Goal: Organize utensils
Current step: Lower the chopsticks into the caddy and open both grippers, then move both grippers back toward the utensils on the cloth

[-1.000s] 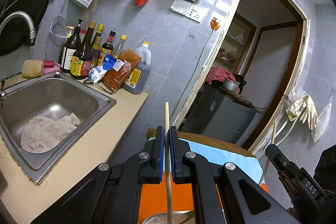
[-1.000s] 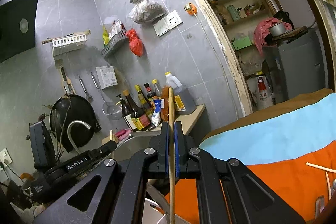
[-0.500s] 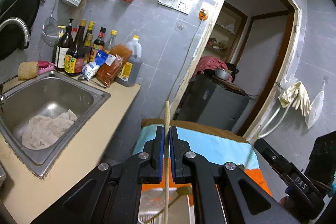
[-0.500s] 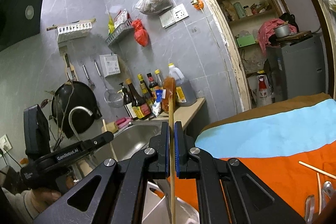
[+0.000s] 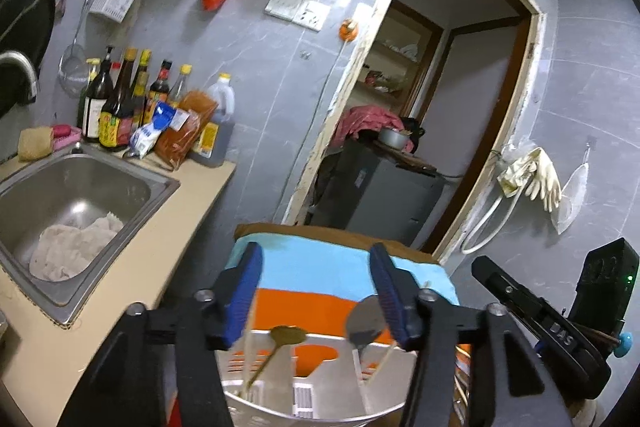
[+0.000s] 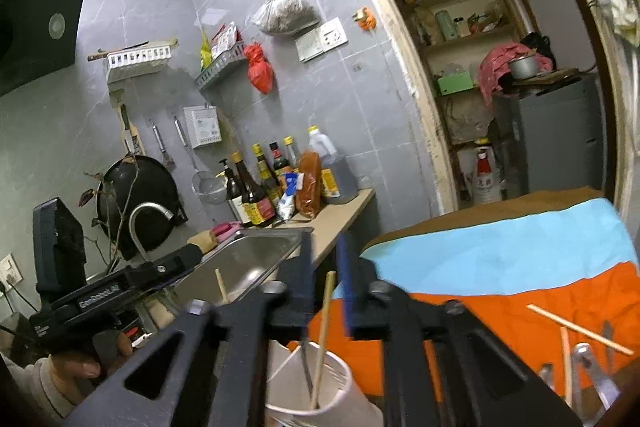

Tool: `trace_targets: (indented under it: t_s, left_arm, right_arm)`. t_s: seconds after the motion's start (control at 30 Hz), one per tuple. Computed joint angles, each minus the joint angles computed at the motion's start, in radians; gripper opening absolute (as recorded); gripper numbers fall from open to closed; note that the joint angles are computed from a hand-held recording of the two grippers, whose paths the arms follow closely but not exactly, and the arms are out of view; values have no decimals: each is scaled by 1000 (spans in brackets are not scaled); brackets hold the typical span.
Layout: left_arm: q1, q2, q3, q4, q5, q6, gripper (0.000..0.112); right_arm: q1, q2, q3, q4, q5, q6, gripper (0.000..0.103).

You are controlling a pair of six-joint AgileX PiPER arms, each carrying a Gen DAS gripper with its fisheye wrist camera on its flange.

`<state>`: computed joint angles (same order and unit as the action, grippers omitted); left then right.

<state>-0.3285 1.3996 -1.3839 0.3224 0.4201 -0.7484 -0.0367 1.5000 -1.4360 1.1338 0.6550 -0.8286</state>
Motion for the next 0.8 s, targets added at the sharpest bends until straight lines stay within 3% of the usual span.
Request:
trace_targets:
  t_s: [0.03,0.2,0.33,0.53,0.67,0.8]
  left_arm:
    - [-21,0,-11,41,6,-35,61]
    - [-127,19,-70,230,55,-190,82]
    - [-229,60,-136,409,128,-325,101]
    - [-348,160,-256,529,235,-408,103]
    - [-413,238,-341,587,295,-449,103]
    - [-469,328,-443,610,348,-465,103]
  right_arm:
    - [-19,-14,4,2,7,3,38]
    - [-117,-55,-10,-24,53,29,47]
    - [-226,-76,-32,-29,104,28,71]
    - [-380,-66,-91,-26,164,1,93]
    - [-462,-38,-151,-42,196,-16,101]
    - [-544,7,-214,-34,253,-57,101]
